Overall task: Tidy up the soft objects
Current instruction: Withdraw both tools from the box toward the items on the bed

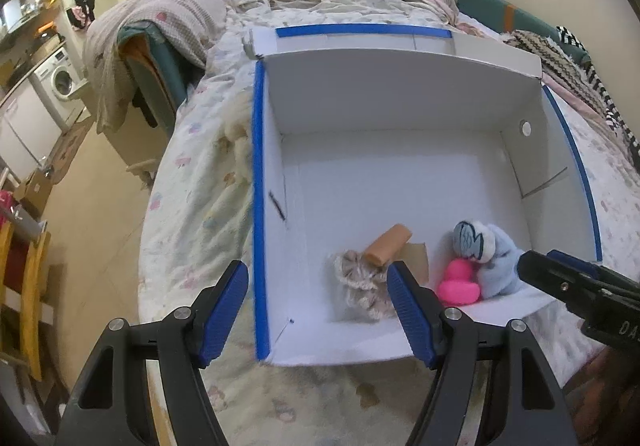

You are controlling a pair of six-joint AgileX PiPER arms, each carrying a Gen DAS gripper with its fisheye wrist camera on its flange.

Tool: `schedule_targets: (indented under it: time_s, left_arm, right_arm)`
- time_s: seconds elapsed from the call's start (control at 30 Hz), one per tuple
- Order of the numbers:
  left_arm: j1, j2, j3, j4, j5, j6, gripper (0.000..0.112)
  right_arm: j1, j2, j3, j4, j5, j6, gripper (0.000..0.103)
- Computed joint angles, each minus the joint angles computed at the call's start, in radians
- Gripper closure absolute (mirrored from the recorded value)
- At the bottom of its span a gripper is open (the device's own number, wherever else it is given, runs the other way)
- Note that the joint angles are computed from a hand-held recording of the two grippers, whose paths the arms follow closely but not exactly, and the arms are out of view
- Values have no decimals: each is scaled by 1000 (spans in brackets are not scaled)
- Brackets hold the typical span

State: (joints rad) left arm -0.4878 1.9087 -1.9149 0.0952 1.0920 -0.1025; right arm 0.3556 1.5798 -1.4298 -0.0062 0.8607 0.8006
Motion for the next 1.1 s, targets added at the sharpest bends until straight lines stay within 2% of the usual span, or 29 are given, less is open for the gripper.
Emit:
schedule_targets:
  time_s: [0.3, 0.57, 0.73, 0.9, 1.1]
  left_arm:
    - [28, -101, 141, -3, -35, 11, 43]
    - [54, -175, 240, -37, -50, 10, 43]
    - [52, -207, 285, -53, -45, -2, 43]
    - [37, -228, 327, -44, -53, -12, 43]
    - [44, -224, 335, -54, -55, -18, 43]
  right_arm:
    - [47, -57, 30, -62, 58, 45, 22]
    - [88, -133, 104, -115, 39, 120, 22]
    - [80, -156, 170, -33, 16, 121, 22]
    - [71, -188, 219, -16, 4, 138, 22]
    - [14, -208, 278, 56, -9, 131, 22]
